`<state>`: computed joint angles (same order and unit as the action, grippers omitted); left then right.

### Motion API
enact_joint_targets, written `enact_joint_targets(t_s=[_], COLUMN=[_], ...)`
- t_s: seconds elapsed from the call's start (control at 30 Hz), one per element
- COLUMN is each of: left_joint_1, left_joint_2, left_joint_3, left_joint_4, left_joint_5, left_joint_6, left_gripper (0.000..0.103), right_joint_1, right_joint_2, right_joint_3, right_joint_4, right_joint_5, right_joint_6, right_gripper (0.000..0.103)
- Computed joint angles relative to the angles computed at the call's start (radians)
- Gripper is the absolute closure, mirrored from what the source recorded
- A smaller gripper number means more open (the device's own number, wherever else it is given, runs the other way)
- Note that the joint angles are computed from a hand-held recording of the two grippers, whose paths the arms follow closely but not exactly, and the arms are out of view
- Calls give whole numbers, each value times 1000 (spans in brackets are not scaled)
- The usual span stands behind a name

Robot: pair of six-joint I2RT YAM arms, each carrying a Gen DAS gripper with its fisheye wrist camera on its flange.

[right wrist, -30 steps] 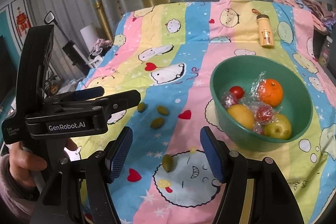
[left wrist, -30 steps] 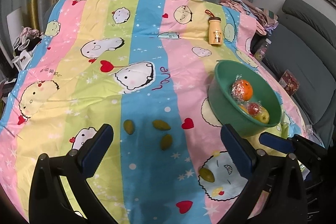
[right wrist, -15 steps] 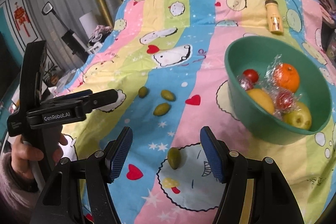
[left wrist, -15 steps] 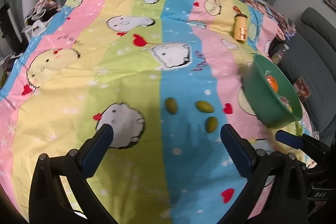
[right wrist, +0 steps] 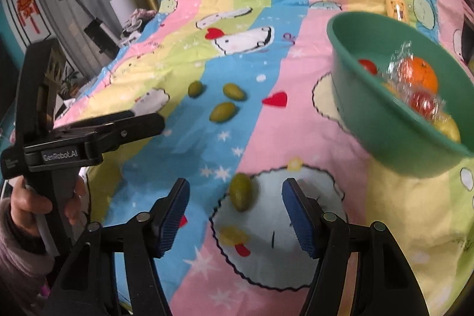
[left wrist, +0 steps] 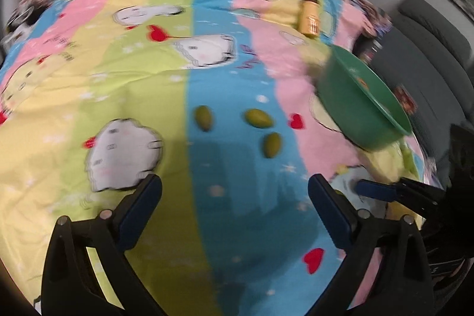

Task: Organize fruits
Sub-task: 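Move the left tool to the small green fruits on the quilt, then grasp one small green fruit with the left tool and lift it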

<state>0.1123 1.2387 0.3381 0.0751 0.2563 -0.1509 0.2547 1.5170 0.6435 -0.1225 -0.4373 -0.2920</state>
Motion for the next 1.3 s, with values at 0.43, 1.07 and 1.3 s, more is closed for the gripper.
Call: enact_joint_targets(t_s=[0.43, 1.07, 1.3], left_joint_1=[-161, -190, -158], left_joint_2=[194, 361, 334], left_joint_3=[124, 203, 180], left_joint_4=[70, 127, 130], left_joint_5=[-105, -143, -67], left_joint_6=[10, 22, -15], left_gripper=[19, 85, 85], right_joint_1=[42, 11, -11], right_joint_2=[44, 73, 71], right_joint_3=[-34, -13, -9], right_joint_4=[128, 138, 120], right_joint_5=[12, -3, -31], right_joint_6=[24, -2, 3], right_gripper=[56, 82, 82])
